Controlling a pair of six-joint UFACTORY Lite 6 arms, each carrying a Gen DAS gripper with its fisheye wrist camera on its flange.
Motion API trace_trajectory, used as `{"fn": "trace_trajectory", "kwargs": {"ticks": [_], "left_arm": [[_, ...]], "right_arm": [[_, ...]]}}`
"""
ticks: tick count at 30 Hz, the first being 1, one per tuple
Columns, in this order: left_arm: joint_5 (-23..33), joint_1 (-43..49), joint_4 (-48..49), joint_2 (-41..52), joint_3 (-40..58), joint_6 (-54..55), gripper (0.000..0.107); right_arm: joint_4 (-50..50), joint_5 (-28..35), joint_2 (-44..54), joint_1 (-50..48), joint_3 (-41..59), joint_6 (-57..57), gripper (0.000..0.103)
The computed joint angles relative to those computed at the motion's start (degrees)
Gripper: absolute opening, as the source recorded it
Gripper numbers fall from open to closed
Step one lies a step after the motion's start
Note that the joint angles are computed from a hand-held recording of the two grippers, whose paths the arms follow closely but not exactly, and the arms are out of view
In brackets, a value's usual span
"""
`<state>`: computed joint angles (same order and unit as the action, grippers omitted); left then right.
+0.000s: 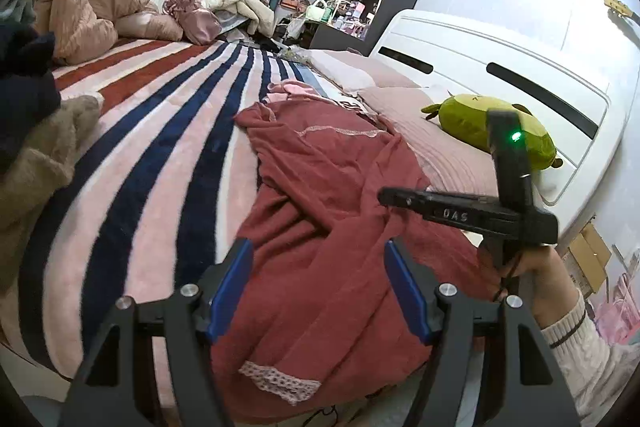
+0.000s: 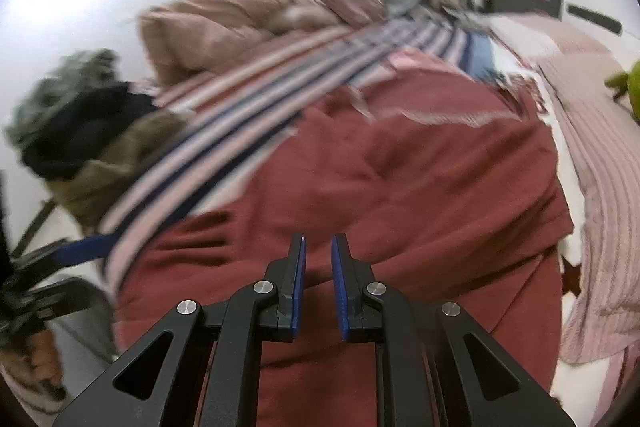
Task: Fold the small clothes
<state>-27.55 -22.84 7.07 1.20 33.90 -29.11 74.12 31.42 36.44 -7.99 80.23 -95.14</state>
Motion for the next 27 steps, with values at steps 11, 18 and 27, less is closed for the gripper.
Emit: {"fn": "trace_trajectory", "kwargs": {"ticks": [11, 18, 27], "left_arm": [[-1.59, 2.08, 14.30, 9.19, 6.84, -10.50, 0.066], [4.04, -1.00, 11.85, 17.22, 14.61, -8.53, 0.066], [6.66, -1.99, 11.33, 18.37, 14.43, -6.98, 0.016]], "right_arm": [[-4.35, 3.11, 0.83, -11.38, -5.66, -0.47, 0.004], [-0.78, 13.88, -3.47, -14.39, -8.51, -2.05, 0.012], [-0.67, 13.19, 0.41, -8.00, -7.04, 1.16, 0.059]]}}
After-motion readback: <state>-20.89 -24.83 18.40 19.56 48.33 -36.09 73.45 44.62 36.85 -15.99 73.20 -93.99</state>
